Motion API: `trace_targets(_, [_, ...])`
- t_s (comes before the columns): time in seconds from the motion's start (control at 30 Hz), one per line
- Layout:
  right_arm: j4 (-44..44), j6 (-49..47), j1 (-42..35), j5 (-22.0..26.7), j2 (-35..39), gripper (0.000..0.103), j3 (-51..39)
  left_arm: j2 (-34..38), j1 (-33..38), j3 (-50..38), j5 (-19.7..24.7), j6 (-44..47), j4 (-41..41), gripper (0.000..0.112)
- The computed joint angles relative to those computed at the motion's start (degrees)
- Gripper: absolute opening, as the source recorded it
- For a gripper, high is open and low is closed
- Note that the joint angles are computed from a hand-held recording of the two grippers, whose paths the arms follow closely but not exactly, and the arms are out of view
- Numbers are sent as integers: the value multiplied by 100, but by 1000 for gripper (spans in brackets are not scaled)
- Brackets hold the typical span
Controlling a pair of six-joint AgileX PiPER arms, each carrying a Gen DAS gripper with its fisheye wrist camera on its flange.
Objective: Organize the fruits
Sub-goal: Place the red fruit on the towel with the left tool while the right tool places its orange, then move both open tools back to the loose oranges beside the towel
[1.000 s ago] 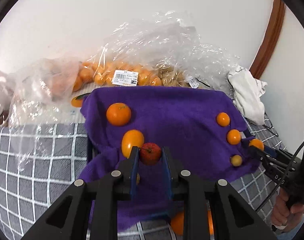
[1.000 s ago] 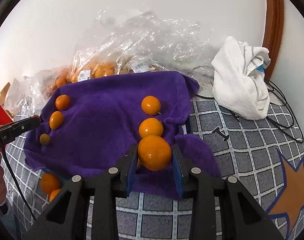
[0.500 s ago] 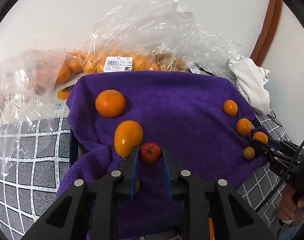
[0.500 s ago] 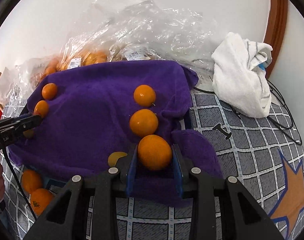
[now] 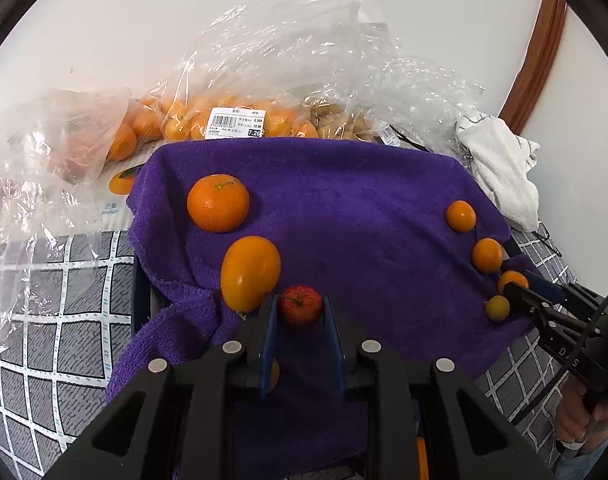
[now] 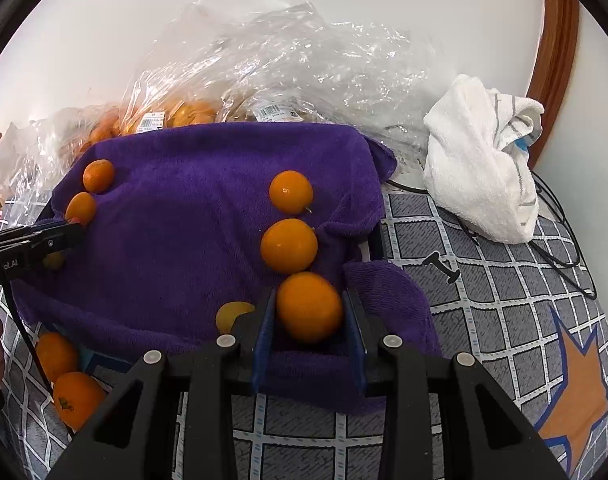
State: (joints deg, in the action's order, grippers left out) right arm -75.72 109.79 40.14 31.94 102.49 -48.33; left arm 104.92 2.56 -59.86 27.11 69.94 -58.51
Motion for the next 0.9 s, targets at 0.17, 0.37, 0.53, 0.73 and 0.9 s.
trace_targets(0.17, [45, -82, 200, 239, -121, 45, 65, 11, 8, -20, 59, -14, 2, 22])
trace_targets(0.37, [124, -108, 521, 583, -262, 50, 130, -1, 36, -22, 222, 87, -56, 25])
trace_targets(0.53, [86, 60, 745, 708, -367, 50, 197, -147, 115, 145, 325, 649, -552, 35])
trace_targets(0.73, [35, 453, 996, 1007, -492, 50, 324, -214, 267, 175, 529, 901, -866, 35])
trace_targets(0.9, [154, 555, 924, 579, -677, 50, 448, -238, 385, 182, 648, 1050, -1076, 35])
